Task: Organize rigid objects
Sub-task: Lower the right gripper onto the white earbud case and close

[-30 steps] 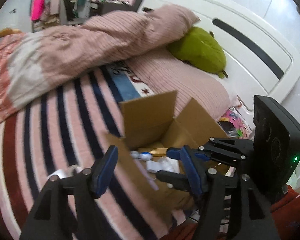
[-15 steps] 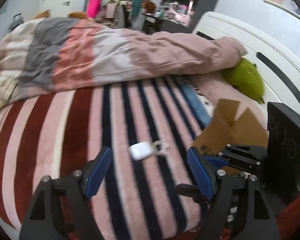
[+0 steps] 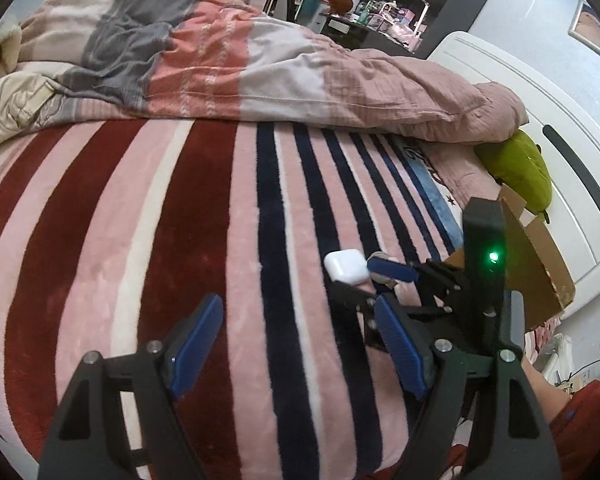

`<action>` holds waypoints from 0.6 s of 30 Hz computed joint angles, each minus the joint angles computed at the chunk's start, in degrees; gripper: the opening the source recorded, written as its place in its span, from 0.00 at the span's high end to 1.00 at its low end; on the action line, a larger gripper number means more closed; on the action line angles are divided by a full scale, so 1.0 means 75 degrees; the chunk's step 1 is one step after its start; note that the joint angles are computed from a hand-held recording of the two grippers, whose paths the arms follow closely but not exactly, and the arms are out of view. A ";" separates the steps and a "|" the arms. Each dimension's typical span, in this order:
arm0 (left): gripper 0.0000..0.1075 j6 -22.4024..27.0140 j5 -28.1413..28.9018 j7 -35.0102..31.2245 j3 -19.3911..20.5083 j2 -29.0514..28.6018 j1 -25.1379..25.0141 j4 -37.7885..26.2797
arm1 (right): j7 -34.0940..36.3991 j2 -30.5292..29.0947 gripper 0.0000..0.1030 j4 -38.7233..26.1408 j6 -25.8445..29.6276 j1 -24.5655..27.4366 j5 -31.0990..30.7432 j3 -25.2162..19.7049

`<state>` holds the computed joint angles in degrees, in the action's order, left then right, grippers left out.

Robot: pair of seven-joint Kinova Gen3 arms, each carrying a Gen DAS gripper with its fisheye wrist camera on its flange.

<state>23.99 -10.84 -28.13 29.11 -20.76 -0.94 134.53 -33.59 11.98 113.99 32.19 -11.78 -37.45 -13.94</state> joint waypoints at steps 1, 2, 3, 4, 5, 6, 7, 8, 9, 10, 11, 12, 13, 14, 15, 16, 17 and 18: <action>0.29 -0.0029 -0.0015 -0.0004 -0.0006 0.0023 -0.0011 0.0030 | -0.0149 0.0050 0.42 -0.0023 -0.0149 -0.0121 0.0153 0.0043; 0.29 -0.0060 -0.0029 -0.0019 -0.0026 0.0059 -0.0012 0.0036 | -0.0362 0.0163 0.42 -0.0105 -0.0305 -0.0198 0.0370 0.0023; 0.29 -0.0087 -0.0043 -0.0018 -0.0023 0.0082 -0.0017 0.0044 | -0.0468 0.0217 0.42 -0.0087 -0.0540 -0.0370 0.0472 0.0097; 0.29 -0.0101 -0.0062 0.0000 0.0004 0.0097 -0.0035 0.0044 | -0.0694 0.0251 0.42 -0.0066 -0.0808 -0.0684 0.0690 0.0308; 0.29 -0.0116 -0.0080 -0.0006 -0.0008 0.0135 -0.0043 0.0029 | -0.0819 0.0331 0.42 -0.0070 -0.0953 -0.0856 0.0784 0.0442; 0.29 -0.0119 -0.0100 0.0016 0.0016 0.0153 -0.0056 0.0021 | -0.0823 0.0412 0.42 -0.0092 -0.0983 -0.0887 0.0753 0.0501; 0.29 -0.0128 -0.0114 0.0013 -0.0004 0.0171 -0.0048 0.0018 | -0.0703 0.0421 0.43 -0.0069 -0.1004 -0.0776 0.0598 0.0418; 0.29 -0.0107 -0.0136 0.0033 0.0020 0.0189 -0.0056 -0.0002 | -0.0458 0.0436 0.45 -0.0011 -0.1102 -0.0571 0.0460 0.0194; 0.29 -0.0077 -0.0166 0.0077 0.0064 0.0192 -0.0080 -0.0025 | -0.0147 0.0441 0.49 0.0030 -0.1075 -0.0225 0.0349 -0.0160; 0.29 -0.0049 -0.0196 0.0122 0.0104 0.0190 -0.0095 -0.0042 | 0.0163 0.0423 0.51 0.0034 -0.0924 0.0125 0.0221 -0.0514; 0.29 -0.0020 -0.0216 0.0151 0.0116 0.0192 -0.0091 -0.0059 | 0.0474 0.0418 0.51 0.0011 -0.0649 0.0478 0.0089 -0.0850; 0.29 0.0000 -0.0236 0.0183 0.0126 0.0188 -0.0087 -0.0066 | 0.0785 0.0436 0.51 -0.0033 -0.0339 0.0832 -0.0016 -0.1200; 0.29 0.0010 -0.0256 0.0210 0.0126 0.0180 -0.0080 -0.0062 | 0.1095 0.0453 0.51 -0.0040 -0.0141 0.1064 -0.0168 -0.1408; 0.29 0.0039 -0.0274 0.0255 0.0153 0.0163 -0.0083 -0.0067 | 0.1296 0.0404 0.51 0.0013 -0.0069 0.1155 -0.0238 -0.1475; 0.29 0.0052 -0.0280 0.0287 0.0155 0.0139 -0.0071 -0.0056 | 0.1373 0.0329 0.49 0.0089 -0.0120 0.1103 -0.0244 -0.1413; 0.29 0.0055 -0.0278 0.0310 0.0147 0.0127 -0.0054 -0.0045 | 0.1325 0.0243 0.43 0.0201 -0.0289 0.0911 -0.0237 -0.1228; 0.29 0.0071 -0.0264 0.0340 0.0145 0.0115 -0.0038 -0.0036 | 0.1178 0.0193 0.43 0.0257 -0.0334 0.0663 -0.0212 -0.0972; 0.29 0.0095 -0.0244 0.0349 0.0113 0.0108 -0.0010 -0.0027 | 0.1152 0.0242 0.43 0.0248 -0.0255 0.0558 -0.0252 -0.0839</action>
